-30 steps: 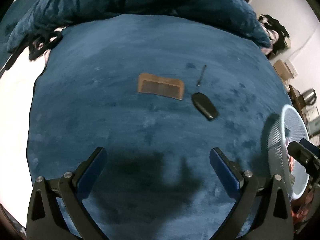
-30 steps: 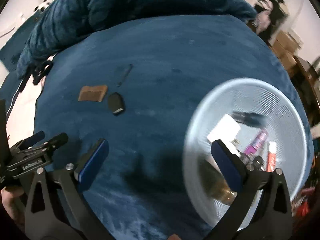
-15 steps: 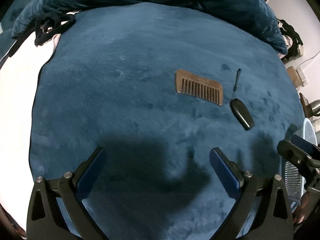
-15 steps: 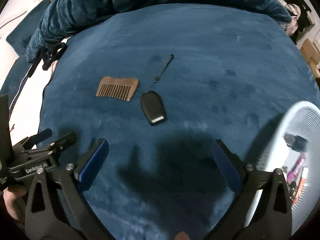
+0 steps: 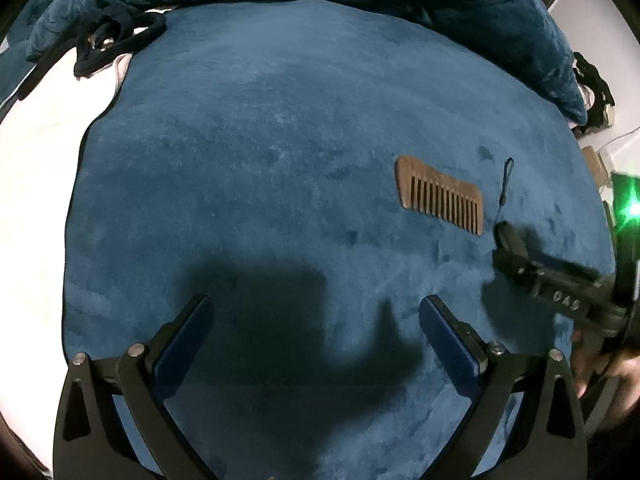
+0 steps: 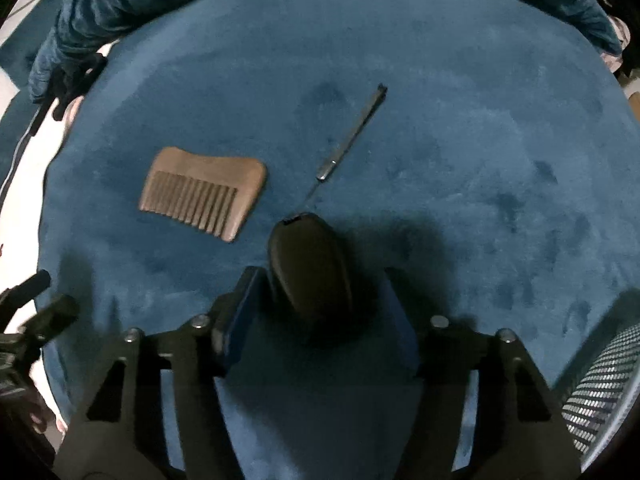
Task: Organize rigid objects
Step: 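Grasp wooden comb with left tool while right tool grasps black key fob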
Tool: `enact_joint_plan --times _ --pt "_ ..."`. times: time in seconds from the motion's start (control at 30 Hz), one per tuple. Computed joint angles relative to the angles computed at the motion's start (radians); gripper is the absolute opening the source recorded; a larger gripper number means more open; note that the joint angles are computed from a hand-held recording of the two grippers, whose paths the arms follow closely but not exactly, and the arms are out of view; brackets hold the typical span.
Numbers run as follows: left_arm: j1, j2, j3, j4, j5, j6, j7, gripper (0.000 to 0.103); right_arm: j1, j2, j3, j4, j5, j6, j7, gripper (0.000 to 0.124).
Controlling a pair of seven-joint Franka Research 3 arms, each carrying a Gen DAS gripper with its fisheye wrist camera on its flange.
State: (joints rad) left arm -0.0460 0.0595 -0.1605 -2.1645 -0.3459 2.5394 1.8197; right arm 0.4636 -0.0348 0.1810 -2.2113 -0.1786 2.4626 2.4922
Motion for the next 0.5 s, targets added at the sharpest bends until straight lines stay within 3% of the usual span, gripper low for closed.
enact_joint_plan --times 0.07,0.27,0.5 --pt "-0.003 0.019 -0.004 0.017 0.008 0.005 -0.010 0.103 0.000 -0.007 0.002 -0.005 -0.032 0.000 0.015 0.039" --pt "-0.018 0.098 -0.038 0.107 0.027 -0.007 -0.015 0.103 -0.027 -0.121 0.019 -0.128 -0.019 0.077 0.115 0.038" --pt "-0.050 0.201 -0.078 0.229 0.109 -0.026 -0.074 0.103 -0.055 -0.200 0.044 -0.228 0.043 0.146 0.123 0.039"
